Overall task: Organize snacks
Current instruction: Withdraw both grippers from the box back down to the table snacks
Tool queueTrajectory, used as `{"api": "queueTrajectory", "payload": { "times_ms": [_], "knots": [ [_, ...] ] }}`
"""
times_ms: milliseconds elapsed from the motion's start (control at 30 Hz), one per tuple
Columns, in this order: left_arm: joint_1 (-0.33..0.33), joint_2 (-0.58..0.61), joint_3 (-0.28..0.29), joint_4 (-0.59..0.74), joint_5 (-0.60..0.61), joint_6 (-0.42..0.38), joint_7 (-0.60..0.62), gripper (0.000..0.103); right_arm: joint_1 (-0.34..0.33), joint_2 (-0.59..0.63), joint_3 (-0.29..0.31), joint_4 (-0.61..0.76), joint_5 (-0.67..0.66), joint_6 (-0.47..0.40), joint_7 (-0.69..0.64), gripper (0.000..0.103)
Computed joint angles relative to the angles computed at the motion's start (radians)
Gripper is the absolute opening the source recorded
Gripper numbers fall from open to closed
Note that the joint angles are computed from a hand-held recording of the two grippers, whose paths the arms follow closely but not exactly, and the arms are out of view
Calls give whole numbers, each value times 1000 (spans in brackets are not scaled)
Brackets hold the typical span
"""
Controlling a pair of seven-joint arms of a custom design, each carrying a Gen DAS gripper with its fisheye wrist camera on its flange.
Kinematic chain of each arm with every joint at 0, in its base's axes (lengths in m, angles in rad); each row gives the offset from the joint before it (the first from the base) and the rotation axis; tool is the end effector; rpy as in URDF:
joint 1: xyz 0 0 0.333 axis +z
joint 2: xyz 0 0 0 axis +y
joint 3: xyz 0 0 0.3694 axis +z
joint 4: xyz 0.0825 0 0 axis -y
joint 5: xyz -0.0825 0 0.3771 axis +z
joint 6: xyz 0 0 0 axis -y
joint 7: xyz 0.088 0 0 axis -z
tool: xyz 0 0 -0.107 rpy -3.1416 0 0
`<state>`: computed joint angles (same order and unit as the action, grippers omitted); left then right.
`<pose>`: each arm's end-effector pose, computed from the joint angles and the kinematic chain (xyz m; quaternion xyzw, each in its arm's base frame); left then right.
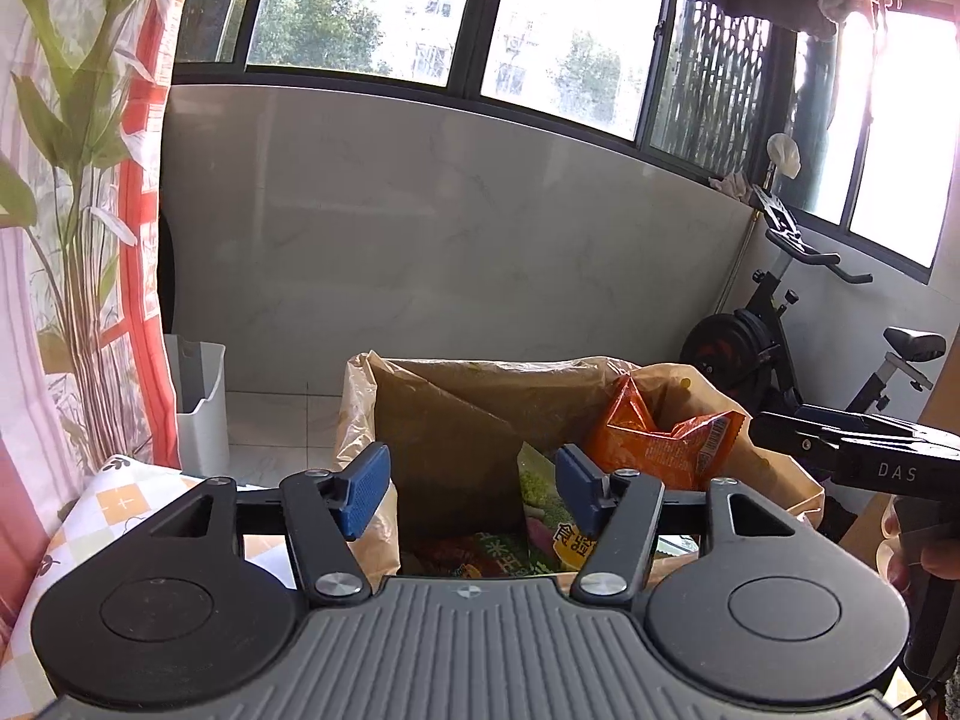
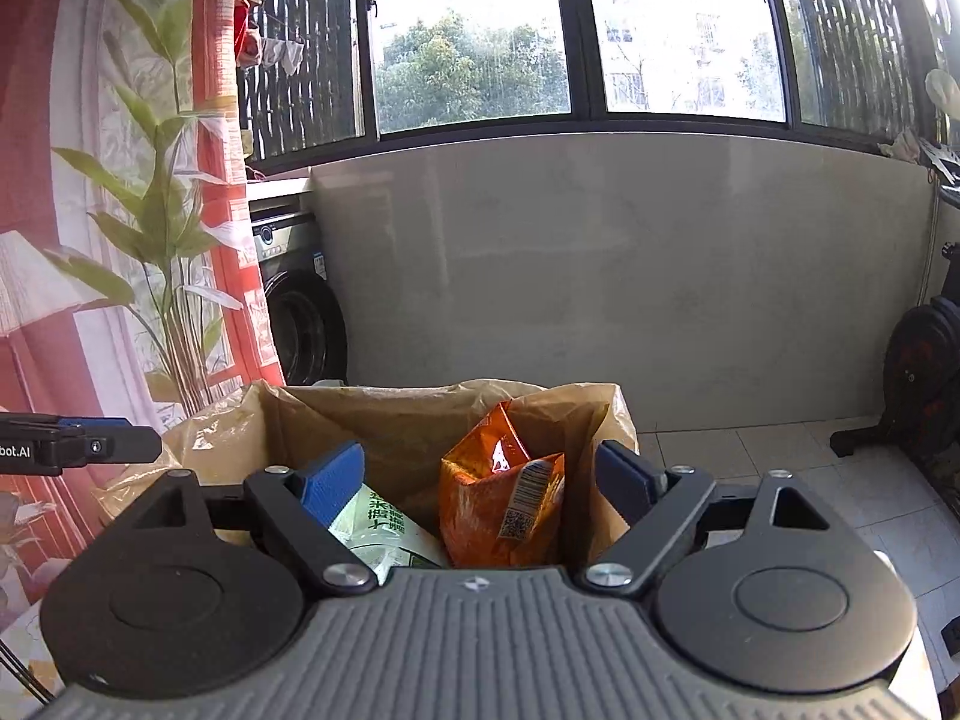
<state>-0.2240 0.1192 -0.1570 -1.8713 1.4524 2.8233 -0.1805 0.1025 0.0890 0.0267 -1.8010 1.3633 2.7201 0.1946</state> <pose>0.5625 -0.2735 0.5662 -0.6356 0.5556 -0.4169 0.3370 0.6276 0.0448 0.6187 -0.6958 0.4456 -0.2330 0.5128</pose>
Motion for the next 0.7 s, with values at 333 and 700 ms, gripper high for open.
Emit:
{"api": "queueTrajectory", "payload": {
  "times_ms": [333,700],
  "knots": [
    [23,-139,-37,-198,-35,-44,-33,69,5,-156,-49,-193,112,-62,-86,86],
    [35,-174,-68,-319,-58,-50,-123,69,14,-273,-86,-430,108,-30,-76,74]
  ]
}}
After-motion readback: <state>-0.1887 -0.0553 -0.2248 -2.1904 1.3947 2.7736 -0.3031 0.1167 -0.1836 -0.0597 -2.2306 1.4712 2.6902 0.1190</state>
